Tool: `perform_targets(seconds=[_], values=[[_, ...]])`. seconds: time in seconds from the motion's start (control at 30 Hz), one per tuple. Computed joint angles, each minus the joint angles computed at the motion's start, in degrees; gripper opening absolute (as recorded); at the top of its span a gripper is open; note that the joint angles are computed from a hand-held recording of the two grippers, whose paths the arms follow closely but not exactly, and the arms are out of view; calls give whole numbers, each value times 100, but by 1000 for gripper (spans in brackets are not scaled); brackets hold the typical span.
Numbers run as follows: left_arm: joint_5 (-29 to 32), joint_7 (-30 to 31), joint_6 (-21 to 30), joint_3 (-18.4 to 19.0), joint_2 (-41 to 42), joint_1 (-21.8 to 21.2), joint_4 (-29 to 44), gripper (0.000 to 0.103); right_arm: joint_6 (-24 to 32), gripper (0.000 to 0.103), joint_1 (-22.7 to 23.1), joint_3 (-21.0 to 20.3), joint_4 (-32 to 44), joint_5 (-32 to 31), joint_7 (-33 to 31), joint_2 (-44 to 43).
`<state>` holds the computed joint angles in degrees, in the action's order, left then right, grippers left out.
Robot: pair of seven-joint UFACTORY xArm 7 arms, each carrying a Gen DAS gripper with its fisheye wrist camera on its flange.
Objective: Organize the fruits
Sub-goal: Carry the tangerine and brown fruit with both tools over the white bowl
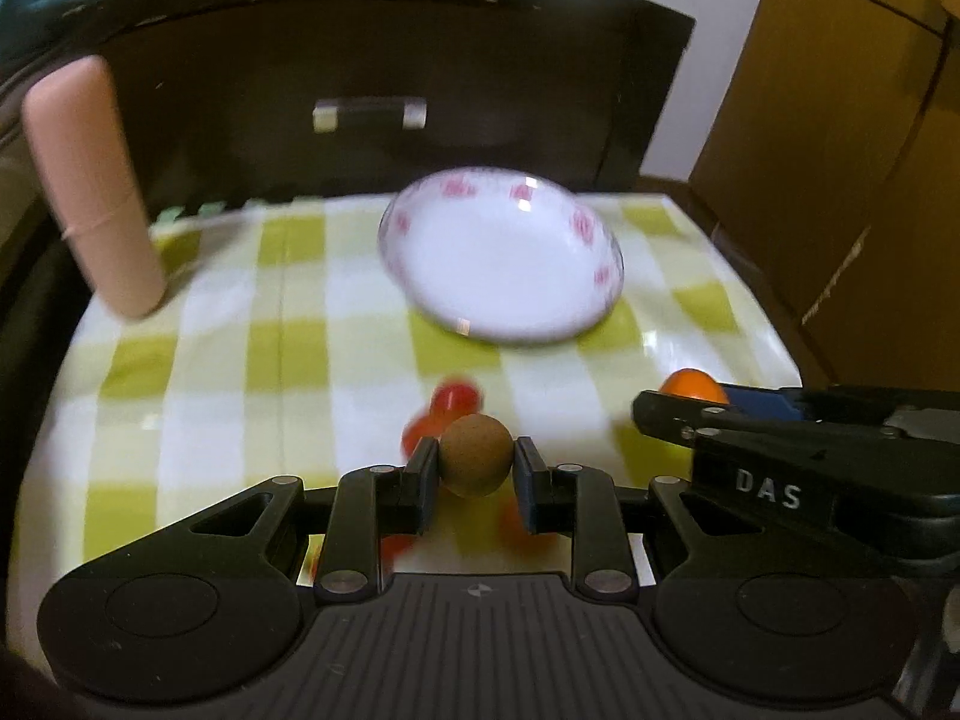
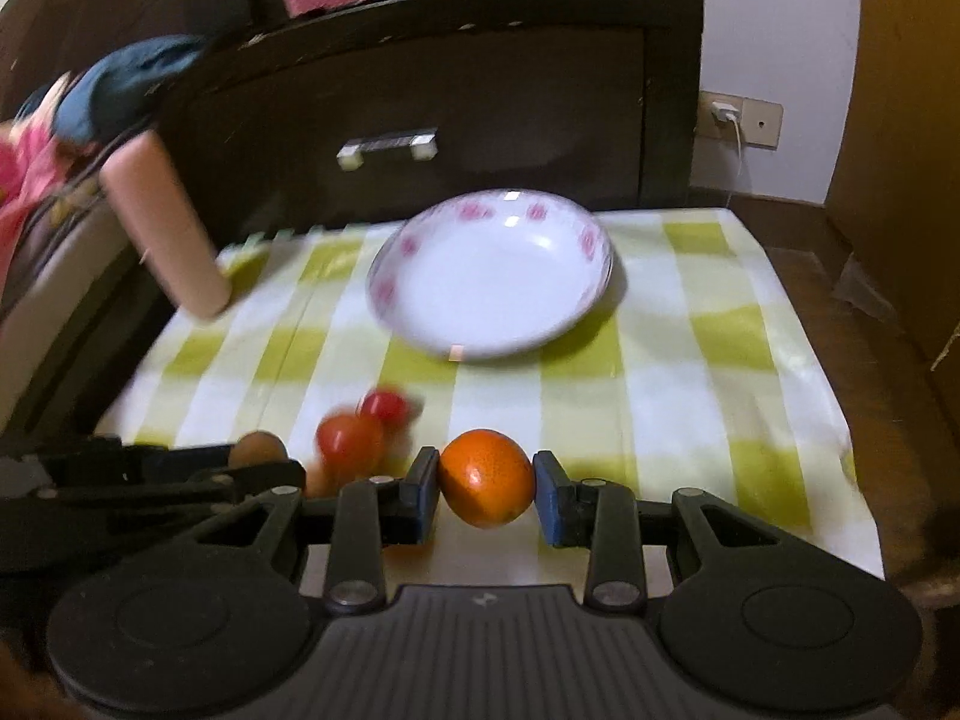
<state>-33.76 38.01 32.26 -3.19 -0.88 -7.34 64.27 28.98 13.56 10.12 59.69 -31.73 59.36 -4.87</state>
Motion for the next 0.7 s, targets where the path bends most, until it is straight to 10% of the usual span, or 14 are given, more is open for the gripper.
perform_targets(seconds=[0.37,0.7], values=[[554,-748,-46,-431,2042,147,2229,33,-406,33,-11,-721,1548,85,-657,1628],[1105,-970,-116,-650,2608,274,2657,33,-618,33,196,-1134,1928,475,-1252,2278]])
